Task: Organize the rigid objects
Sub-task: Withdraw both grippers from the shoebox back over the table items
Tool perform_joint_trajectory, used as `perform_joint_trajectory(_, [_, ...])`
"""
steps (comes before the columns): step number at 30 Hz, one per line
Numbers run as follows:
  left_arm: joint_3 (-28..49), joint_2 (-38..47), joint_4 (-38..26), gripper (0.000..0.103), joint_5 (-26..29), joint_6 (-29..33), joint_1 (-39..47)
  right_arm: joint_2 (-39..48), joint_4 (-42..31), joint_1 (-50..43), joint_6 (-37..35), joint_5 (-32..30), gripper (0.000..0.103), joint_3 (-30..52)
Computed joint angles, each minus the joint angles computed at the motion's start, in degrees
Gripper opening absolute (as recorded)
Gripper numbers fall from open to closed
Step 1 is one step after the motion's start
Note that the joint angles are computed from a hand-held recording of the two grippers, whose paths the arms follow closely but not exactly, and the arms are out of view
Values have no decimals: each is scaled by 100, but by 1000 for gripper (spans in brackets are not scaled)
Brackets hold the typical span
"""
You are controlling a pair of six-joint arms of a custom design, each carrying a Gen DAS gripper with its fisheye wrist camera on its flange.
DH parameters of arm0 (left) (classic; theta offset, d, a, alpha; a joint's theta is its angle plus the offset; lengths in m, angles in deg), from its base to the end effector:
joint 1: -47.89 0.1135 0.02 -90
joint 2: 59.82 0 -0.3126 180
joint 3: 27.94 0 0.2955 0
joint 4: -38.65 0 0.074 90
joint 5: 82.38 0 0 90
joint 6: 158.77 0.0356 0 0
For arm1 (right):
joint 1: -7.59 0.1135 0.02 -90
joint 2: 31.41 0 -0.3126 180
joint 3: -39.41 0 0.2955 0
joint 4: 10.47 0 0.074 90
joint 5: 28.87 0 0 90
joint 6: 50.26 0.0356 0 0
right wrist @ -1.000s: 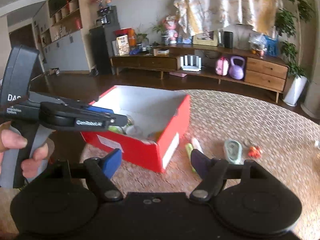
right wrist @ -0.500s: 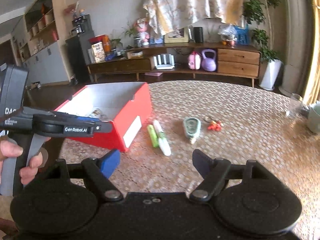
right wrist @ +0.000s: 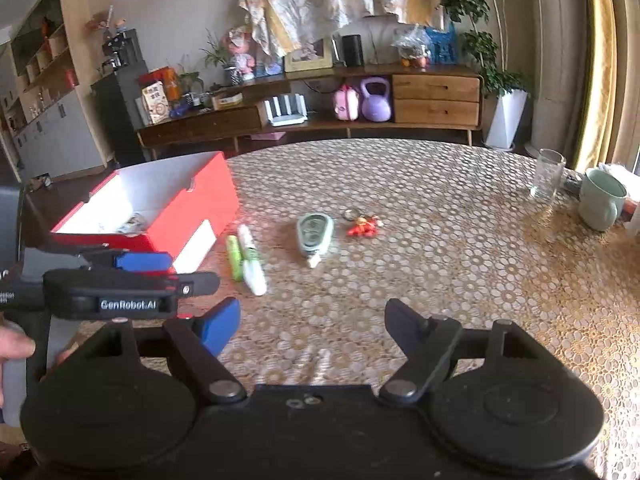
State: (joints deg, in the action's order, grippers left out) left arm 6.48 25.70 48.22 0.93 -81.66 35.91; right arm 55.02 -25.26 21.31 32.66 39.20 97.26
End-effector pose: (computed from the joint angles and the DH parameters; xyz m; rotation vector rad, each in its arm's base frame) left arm 0.2581 -0.0505 0.1227 -0.0785 2.2900 -0.0913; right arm 0.3250 0.0930 0.2106 -0.6053 2.2320 0.5033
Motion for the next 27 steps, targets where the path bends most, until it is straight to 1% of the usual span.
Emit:
perform_joint_trajectory(6, [222, 953, 544, 72, -70, -66, -250, 590, -23, -114, -95, 48, 79, 443])
perform_joint_trajectory(14, [822, 2058, 657, 72, 149, -336, -209, 1265, 23, -120, -141, 189, 79, 949])
perform_joint_trajectory(19, [1052, 2430, 714, 72, 250, -462, -105, 1580, 33, -120, -165, 229, 79, 1168])
perform_joint_trajectory(27, [1392, 2725, 748, 72, -41, -458, -62, 2129, 81, -39, -222, 399, 79, 1638])
